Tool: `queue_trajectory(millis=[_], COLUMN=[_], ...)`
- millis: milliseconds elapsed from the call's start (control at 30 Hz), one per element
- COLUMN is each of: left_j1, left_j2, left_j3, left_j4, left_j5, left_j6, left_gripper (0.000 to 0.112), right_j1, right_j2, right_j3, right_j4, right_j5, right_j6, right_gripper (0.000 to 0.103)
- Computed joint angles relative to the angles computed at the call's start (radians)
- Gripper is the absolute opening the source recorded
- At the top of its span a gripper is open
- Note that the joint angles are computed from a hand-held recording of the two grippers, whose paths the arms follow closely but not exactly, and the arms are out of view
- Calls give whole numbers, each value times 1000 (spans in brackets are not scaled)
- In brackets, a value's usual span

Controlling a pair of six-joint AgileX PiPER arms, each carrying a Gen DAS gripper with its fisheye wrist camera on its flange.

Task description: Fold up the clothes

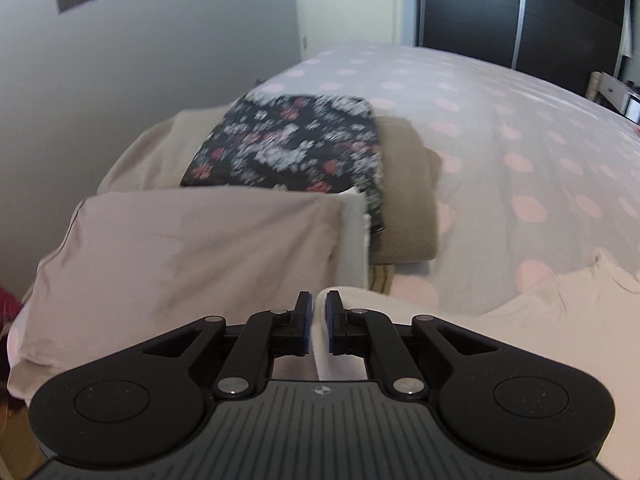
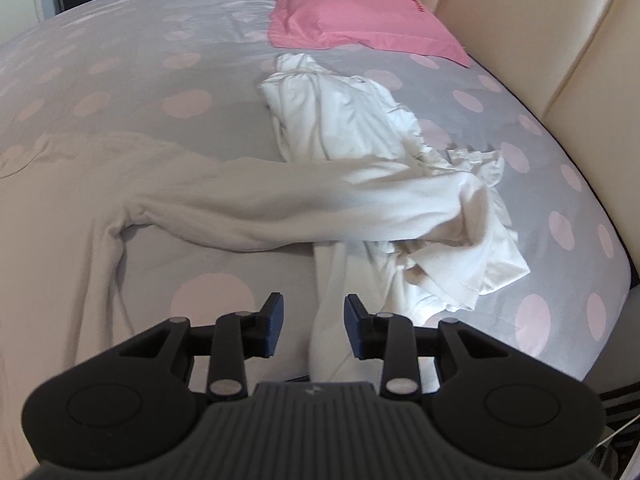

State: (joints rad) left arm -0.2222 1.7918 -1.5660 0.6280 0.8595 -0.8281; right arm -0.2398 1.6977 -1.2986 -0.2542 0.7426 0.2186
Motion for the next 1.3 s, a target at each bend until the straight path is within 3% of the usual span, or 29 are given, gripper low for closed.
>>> queue_trajectory(millis=[100,167,300,433,533,867,1033,1067,1133,1200,1300], left_j1=[-84,-136,-209,-253,-287,-311,-335,-330,-309,-299,-303], left_j2=[-71,-106,-125,-120,-132,-155,-174,-182,-197,-208,-225], left_j3=[135,183,185,203,266,426,468,475,489,501,518], left_j4=[212,254,14,-284,-432,-708,-713,-712,-726,-725,-722], left_j5=[-98,-121,-101,-38,-14,95,92,88,80,74,60], left_j6=[-148,-161,95,370,486,623,610,602,591,577,574], left_gripper=[39,41,41,41,41,41,41,41,41,41,41], right_j1=[3,10,25,41,40,-17,-17,-11,-16,-15,18], right_j2=[-15,-20,-21,-36,-50,-72,-69,-76,-85,-100,-143], right_j3=[24,35,65,125,166,239,262,269,271,277,302], right_j4=[124,199,308,334,338,361,347,342,368,379,308], right_j5=[-3,22,90,141,168,235,251,246,261,269,236], right_j6=[-164,-258,-413,-507,-549,-633,-646,-648,-678,-696,-646], right_gripper=[37,37,37,37,37,39,39,38,12,6,5])
